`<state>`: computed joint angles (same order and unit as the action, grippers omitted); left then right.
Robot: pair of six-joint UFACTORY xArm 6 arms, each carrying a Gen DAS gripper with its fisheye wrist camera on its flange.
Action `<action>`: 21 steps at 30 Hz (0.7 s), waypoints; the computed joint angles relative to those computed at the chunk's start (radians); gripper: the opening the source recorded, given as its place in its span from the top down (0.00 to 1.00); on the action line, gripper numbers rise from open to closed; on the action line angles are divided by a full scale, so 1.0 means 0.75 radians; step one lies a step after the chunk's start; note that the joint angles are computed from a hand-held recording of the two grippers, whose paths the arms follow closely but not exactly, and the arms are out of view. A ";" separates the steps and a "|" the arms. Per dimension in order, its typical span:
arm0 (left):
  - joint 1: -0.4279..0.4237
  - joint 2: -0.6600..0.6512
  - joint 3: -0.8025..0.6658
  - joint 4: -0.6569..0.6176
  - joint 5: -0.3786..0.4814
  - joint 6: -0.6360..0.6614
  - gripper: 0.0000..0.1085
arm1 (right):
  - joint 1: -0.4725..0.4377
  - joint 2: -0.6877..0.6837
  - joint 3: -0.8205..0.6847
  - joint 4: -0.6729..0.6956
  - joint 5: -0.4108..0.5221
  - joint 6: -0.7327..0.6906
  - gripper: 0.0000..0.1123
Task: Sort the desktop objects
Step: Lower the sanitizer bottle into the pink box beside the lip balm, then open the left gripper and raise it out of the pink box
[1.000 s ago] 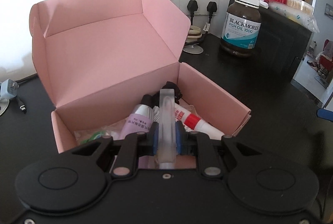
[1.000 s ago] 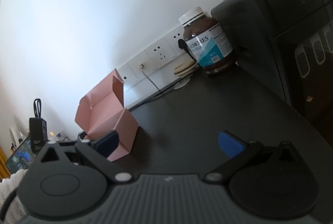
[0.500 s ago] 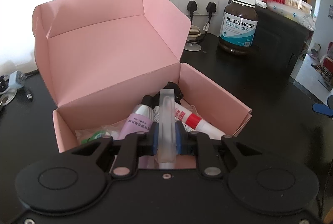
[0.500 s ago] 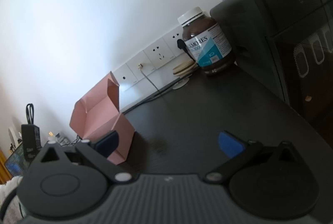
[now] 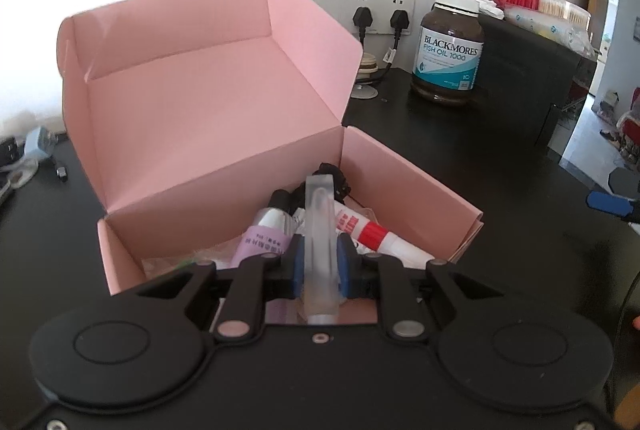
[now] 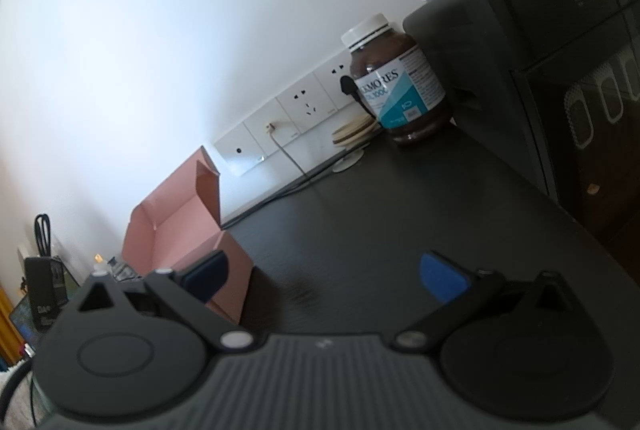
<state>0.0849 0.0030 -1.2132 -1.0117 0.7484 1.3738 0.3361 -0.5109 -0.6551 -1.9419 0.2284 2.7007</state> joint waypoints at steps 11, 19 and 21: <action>-0.002 -0.106 0.075 -0.294 -0.074 0.274 0.27 | 0.008 -0.005 0.009 0.018 0.009 -0.014 0.09; 0.040 -0.169 0.126 -0.474 -0.070 0.447 0.05 | 0.004 -0.010 0.014 0.025 0.002 -0.012 0.09; 0.064 -0.171 0.129 -0.473 -0.051 0.450 0.05 | 0.000 -0.008 0.013 0.039 -0.004 -0.026 0.09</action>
